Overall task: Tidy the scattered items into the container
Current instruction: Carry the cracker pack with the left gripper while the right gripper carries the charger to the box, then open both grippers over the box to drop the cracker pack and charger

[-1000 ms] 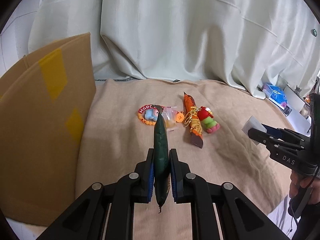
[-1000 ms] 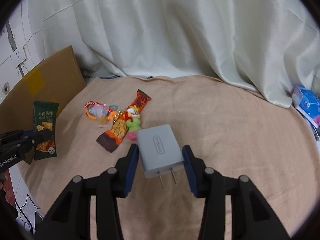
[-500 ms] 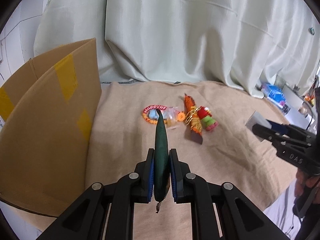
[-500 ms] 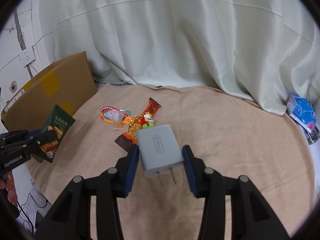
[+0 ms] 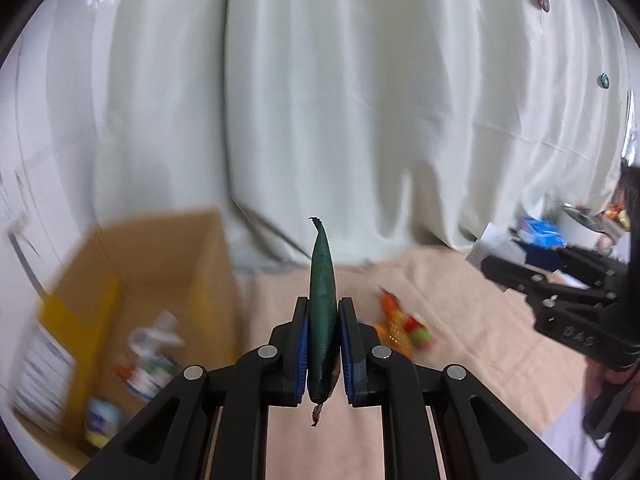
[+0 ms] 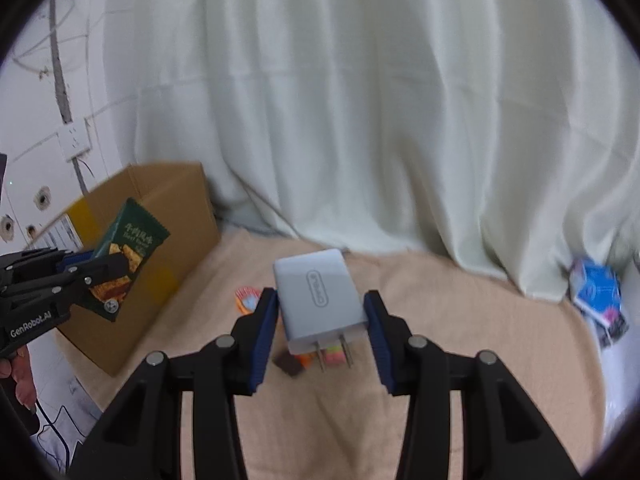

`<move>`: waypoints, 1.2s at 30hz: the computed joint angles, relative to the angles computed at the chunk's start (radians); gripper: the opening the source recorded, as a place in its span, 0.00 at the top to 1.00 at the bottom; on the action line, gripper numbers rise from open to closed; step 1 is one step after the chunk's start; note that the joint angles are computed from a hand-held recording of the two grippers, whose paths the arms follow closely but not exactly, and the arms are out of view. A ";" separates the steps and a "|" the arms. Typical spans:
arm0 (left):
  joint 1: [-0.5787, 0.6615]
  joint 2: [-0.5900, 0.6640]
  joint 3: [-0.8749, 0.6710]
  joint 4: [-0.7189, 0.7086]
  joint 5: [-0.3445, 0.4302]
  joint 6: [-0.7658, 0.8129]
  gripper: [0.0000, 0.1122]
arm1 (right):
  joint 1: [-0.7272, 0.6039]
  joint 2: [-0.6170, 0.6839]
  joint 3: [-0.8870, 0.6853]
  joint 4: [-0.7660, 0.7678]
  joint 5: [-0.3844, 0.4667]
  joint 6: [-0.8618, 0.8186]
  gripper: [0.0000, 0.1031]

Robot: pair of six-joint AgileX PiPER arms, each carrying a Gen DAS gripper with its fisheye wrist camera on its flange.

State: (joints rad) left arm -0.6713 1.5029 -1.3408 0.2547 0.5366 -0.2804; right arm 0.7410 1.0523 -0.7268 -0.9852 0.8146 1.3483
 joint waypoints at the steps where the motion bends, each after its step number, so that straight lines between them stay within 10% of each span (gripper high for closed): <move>1: 0.016 -0.001 -0.023 0.009 0.013 0.009 0.87 | 0.008 0.015 -0.040 -0.008 0.006 -0.014 0.53; 17: 0.562 0.015 -0.076 -0.471 0.076 0.579 0.87 | 0.044 0.658 -0.826 0.116 -0.143 -0.334 0.53; 36: 0.601 0.087 -0.011 -0.485 0.046 0.618 0.86 | 0.022 0.984 -1.181 0.355 -0.121 -0.587 0.47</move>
